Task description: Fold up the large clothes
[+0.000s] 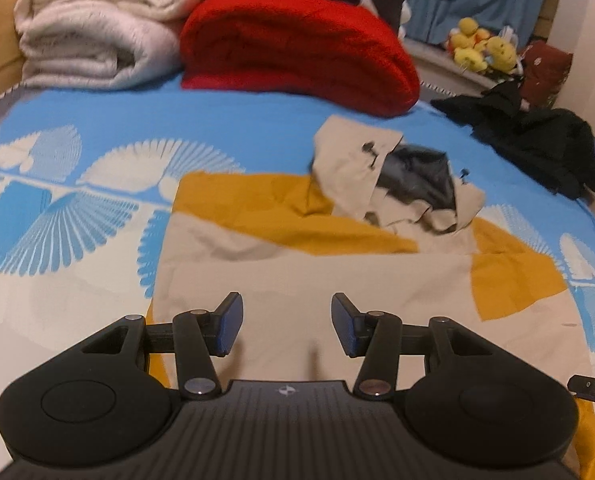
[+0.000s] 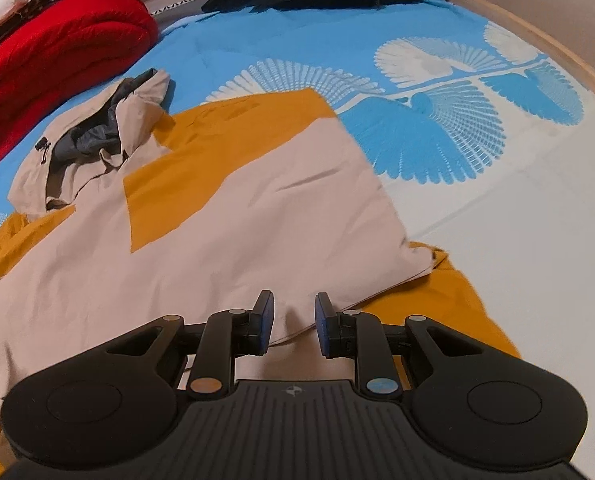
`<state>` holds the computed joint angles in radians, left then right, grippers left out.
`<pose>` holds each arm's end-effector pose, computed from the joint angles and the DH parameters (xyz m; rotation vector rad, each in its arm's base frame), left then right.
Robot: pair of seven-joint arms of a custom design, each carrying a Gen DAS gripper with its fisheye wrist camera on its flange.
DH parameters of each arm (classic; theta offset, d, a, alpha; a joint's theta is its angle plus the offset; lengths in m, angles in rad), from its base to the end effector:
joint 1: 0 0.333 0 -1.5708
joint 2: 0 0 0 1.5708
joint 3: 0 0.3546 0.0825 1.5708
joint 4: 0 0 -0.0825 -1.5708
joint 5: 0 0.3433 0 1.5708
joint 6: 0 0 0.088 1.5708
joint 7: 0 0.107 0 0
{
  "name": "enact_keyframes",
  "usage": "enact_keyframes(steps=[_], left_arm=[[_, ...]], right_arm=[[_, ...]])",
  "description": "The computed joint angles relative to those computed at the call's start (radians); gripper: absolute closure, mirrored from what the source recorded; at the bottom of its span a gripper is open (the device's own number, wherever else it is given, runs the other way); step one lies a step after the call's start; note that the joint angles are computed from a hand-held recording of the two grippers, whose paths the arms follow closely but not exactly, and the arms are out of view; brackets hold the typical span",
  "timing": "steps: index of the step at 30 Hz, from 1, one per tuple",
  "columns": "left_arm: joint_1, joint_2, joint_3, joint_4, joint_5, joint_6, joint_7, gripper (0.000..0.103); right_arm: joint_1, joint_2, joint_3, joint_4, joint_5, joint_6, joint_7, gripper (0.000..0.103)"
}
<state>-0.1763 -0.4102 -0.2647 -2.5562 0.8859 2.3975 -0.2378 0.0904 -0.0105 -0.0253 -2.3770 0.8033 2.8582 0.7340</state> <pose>0.3452 -0.1654 0.4891 -2.2300 0.9517 -0.5464 0.4956 -0.0071 0.4365 -1.9749 1.6496 -0.3491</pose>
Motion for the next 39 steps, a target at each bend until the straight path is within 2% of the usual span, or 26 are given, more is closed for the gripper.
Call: enact_keyframes(steps=[3, 5, 7, 9, 14, 16, 20, 22, 24, 27, 29, 31, 34, 38, 39], left_arm=[[0.008, -0.013, -0.022, 0.007, 0.053, -0.015, -0.017, 0.049], [0.010, -0.020, -0.038, 0.014, 0.094, -0.039, -0.024, 0.049], [0.008, -0.029, -0.047, 0.012, 0.131, -0.059, -0.030, 0.048], [0.004, -0.033, -0.066, 0.020, 0.161, -0.114, -0.028, 0.045], [-0.019, -0.040, -0.071, 0.025, 0.221, -0.184, 0.013, 0.045], [-0.023, -0.038, -0.039, 0.031, 0.233, -0.152, 0.019, 0.045], [0.016, 0.053, 0.039, 0.117, 0.227, -0.068, 0.131, 0.046], [0.061, 0.123, 0.086, 0.181, 0.259, 0.029, 0.165, 0.047], [0.107, 0.215, 0.133, 0.262, 0.258, 0.137, 0.232, 0.057], [0.169, 0.364, 0.183, 0.393, 0.150, 0.252, 0.375, 0.064], [0.211, 0.470, 0.206, 0.482, 0.017, 0.326, 0.504, 0.064], [0.234, 0.566, 0.217, 0.582, -0.034, 0.315, 0.566, 0.064], [0.283, 0.695, 0.214, 0.701, -0.181, 0.346, 0.676, 0.050], [0.308, 0.847, 0.209, 0.871, -0.317, 0.285, 0.761, 0.021], [0.310, 0.881, 0.210, 0.912, -0.343, 0.270, 0.771, 0.021]], right_arm=[[-0.008, -0.009, -0.009, 0.009, 0.041, -0.010, -0.050, 0.080], [-0.010, -0.014, -0.015, 0.019, 0.117, -0.008, -0.132, 0.080], [-0.009, -0.017, -0.019, 0.032, 0.231, 0.001, -0.253, 0.080], [-0.011, -0.019, -0.023, 0.048, 0.330, -0.003, -0.346, 0.080], [-0.019, -0.027, -0.033, 0.110, 0.678, -0.008, -0.641, 0.080], [-0.027, -0.019, -0.033, 0.135, 0.743, -0.009, -0.688, 0.080], [-0.040, 0.005, -0.031, 0.167, 0.721, -0.014, -0.664, 0.080], [-0.047, 0.008, -0.032, 0.173, 0.701, -0.031, -0.650, 0.080], [-0.048, 0.012, -0.027, 0.176, 0.703, -0.019, -0.667, 0.080], [-0.049, 0.026, -0.025, 0.182, 0.664, -0.013, -0.635, 0.080], [-0.048, 0.035, -0.021, 0.182, 0.622, -0.007, -0.598, 0.080], [-0.042, 0.046, -0.012, 0.182, 0.602, 0.029, -0.588, 0.080], [-0.038, 0.067, -0.007, 0.184, 0.533, 0.051, -0.521, 0.080], [-0.039, 0.086, -0.001, 0.186, 0.458, 0.062, -0.457, 0.080], [-0.040, 0.089, 0.002, 0.186, 0.456, 0.066, -0.463, 0.080]])
